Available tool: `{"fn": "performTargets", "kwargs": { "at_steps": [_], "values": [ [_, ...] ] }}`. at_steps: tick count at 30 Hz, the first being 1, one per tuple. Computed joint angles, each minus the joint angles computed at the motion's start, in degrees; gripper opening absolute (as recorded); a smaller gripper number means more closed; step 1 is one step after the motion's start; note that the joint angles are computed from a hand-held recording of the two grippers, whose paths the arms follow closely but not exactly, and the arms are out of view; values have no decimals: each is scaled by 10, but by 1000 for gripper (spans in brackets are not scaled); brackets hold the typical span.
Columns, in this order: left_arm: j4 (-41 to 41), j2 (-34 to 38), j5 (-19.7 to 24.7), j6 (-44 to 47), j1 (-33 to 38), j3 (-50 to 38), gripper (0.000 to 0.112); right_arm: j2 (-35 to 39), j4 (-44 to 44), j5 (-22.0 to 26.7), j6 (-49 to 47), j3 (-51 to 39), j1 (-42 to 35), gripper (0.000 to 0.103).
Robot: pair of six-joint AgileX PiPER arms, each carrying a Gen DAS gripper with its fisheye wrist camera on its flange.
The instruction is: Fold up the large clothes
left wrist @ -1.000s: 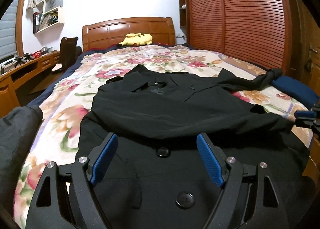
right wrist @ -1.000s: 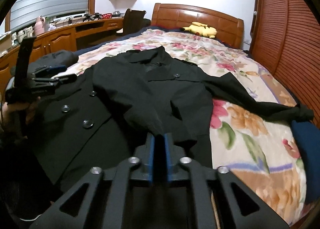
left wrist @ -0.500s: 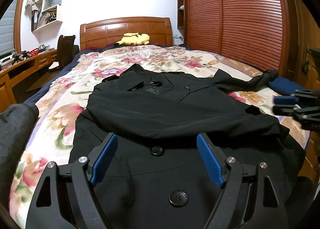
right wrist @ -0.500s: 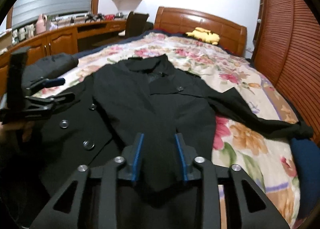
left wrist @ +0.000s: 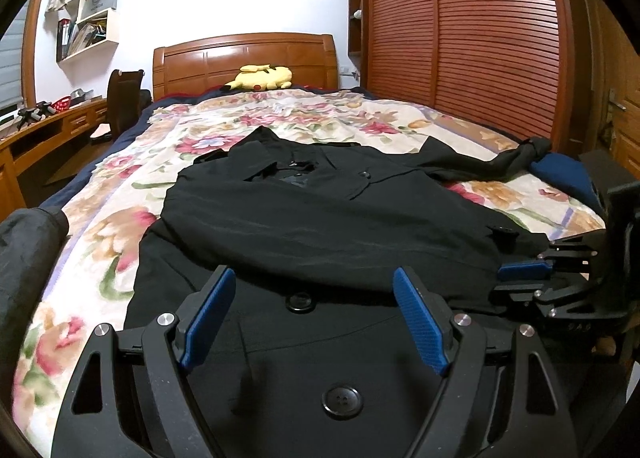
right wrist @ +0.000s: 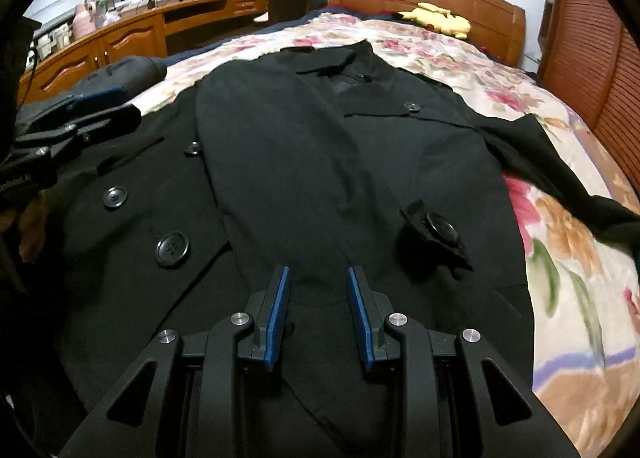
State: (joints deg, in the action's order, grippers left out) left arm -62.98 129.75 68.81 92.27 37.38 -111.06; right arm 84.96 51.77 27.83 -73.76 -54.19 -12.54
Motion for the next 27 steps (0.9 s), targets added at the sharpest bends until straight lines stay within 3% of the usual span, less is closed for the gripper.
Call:
{"fn": "performTargets", "kwargs": {
  "at_steps": [9, 13, 16, 17, 22, 27],
  "values": [
    [-25, -17, 5, 11, -7, 26, 83, -35, 50, 46, -45, -21, -110, 32],
    [-46, -29, 3, 27, -16, 45, 103, -23, 75, 48, -58, -46, -167, 46],
    [-51, -36, -3, 32, -25, 55, 103, 5, 61, 49, -43, -80, -194, 62],
    [-55, -40, -9, 33, -27, 62, 103, 14, 59, 43, -40, -89, -200, 63],
    [-51, -37, -8, 7, -42, 56, 103, 76, -20, 11, 42, -159, -215, 63],
    [-44, -42, -19, 8, -59, 69, 103, 128, -160, 2, 202, -257, -215, 63]
  ]
}}
